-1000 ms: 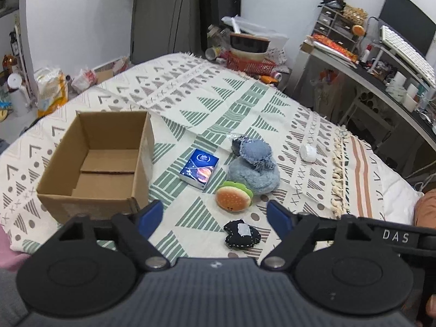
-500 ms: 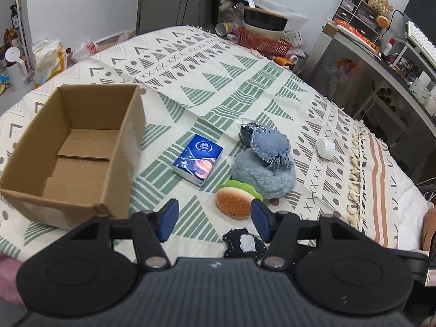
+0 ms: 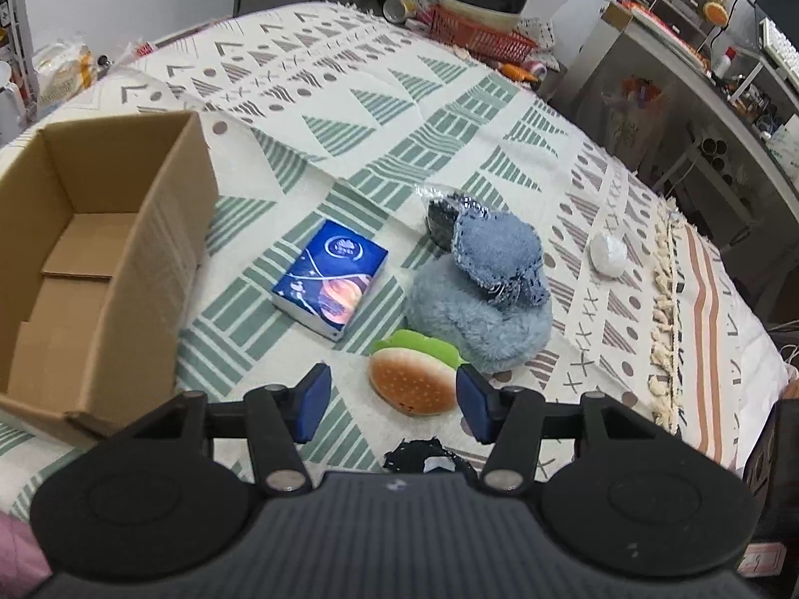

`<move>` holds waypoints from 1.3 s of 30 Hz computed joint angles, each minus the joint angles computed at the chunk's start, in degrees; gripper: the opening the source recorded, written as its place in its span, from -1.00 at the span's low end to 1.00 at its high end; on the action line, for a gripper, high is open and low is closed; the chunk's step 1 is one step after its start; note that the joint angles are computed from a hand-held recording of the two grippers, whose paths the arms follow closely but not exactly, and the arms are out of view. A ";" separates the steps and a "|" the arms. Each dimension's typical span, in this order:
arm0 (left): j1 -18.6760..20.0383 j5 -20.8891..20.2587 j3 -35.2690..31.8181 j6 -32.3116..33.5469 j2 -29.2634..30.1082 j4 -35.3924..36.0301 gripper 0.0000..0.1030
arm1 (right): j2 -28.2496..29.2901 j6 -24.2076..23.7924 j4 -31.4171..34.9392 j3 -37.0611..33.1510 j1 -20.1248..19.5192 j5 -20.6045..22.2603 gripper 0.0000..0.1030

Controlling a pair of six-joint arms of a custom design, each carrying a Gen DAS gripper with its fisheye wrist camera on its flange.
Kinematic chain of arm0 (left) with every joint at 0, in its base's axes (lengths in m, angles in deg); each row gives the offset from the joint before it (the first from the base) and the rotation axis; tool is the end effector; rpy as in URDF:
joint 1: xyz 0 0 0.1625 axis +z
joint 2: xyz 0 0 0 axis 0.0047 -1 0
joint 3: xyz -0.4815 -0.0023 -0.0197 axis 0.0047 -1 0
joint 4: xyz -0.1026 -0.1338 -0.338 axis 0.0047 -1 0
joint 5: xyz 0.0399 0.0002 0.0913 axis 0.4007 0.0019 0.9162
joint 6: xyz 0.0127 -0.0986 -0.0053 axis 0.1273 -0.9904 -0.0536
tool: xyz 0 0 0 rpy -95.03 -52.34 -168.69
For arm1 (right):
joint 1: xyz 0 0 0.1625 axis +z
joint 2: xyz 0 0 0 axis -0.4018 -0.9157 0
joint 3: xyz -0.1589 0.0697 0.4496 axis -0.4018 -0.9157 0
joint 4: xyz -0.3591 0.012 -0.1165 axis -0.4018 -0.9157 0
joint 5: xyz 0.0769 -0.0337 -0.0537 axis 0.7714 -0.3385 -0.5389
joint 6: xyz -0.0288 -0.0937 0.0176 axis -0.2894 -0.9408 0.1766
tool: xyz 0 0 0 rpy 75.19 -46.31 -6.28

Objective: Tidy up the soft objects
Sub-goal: 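Grasp the black fabric plush with the right gripper while the left grasps the burger plush, then release the burger plush into the box with the left gripper while the right carries the black plush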

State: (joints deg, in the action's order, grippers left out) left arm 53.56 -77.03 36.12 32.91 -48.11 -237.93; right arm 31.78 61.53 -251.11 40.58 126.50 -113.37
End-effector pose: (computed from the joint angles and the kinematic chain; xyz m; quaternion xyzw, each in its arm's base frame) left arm -0.2256 -0.5940 0.1118 0.3317 0.9257 -0.0790 0.1637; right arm 0.1848 -0.4725 0.0827 -0.3851 -0.8363 0.3745 0.1096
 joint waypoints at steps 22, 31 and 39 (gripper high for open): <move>0.03 0.20 -2.40 4.13 6.43 -0.20 0.10 | 2.11 0.61 -5.18 -0.35 -0.28 -7.15 -0.61; -0.60 0.35 -0.15 3.91 4.25 -1.88 -0.19 | 2.71 -2.12 -7.62 -0.20 1.16 -10.34 -0.61; -1.57 0.03 1.26 5.22 -0.43 -3.50 -0.19 | 3.92 -8.23 -14.53 -0.41 3.56 -10.80 -0.61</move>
State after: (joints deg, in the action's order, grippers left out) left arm 51.98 -77.00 37.38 38.12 -48.54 -241.43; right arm 35.70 53.30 -265.64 40.17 130.06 -124.16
